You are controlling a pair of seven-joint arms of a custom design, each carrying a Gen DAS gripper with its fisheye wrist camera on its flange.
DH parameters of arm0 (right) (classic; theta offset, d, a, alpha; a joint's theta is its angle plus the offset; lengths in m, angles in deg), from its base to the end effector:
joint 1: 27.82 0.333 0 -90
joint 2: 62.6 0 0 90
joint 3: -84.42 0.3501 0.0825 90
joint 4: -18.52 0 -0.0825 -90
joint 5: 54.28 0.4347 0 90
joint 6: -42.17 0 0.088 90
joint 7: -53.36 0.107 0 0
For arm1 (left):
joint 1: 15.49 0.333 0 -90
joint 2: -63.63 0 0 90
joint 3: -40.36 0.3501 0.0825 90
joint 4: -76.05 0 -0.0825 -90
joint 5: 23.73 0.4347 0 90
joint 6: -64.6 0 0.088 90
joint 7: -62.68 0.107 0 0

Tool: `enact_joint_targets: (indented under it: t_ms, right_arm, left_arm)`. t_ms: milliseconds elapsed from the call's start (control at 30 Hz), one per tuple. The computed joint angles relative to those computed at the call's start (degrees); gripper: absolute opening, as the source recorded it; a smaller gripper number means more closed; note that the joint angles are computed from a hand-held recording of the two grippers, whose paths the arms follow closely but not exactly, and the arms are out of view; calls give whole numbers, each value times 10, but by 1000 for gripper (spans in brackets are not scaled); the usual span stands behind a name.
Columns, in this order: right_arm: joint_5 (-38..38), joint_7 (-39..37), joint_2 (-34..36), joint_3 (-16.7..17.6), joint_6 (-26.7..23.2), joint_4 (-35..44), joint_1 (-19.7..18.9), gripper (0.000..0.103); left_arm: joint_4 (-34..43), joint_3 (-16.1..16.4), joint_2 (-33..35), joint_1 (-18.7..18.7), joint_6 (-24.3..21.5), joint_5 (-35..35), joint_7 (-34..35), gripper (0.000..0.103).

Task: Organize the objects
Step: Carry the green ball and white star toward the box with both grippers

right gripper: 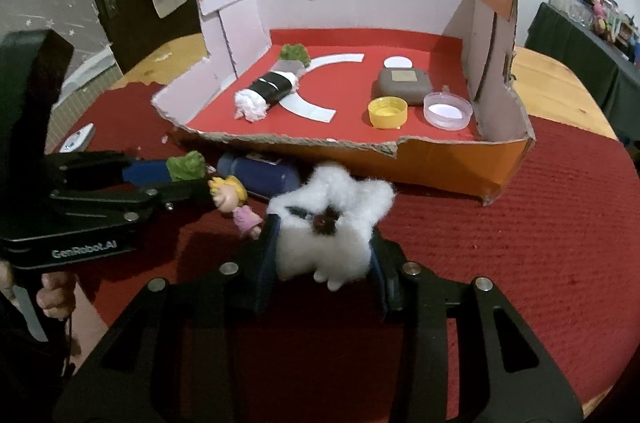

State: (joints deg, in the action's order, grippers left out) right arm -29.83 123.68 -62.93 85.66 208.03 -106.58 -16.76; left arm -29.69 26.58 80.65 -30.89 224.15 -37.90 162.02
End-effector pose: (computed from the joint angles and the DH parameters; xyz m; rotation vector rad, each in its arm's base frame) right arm 0.6093 0.1078 0.4763 -1.8845 1.5691 -0.4689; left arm 0.6452 -0.3300 0.4484 -1.5069 2.3626 -0.9494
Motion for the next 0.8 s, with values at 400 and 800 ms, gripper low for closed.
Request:
enact_joint_targets:
  t_ms: [400, 800]
  right_arm:
    - [21, -20, -20, -5, 9, -11, 17, 37]
    - [28, -27, -22, -10, 8, -12, 25, 37]
  left_arm:
    - [-28, -10, -29, 9, 22, -34, 26, 36]
    - [-31, -11, -34, 9, 25, -45, 37, 36]
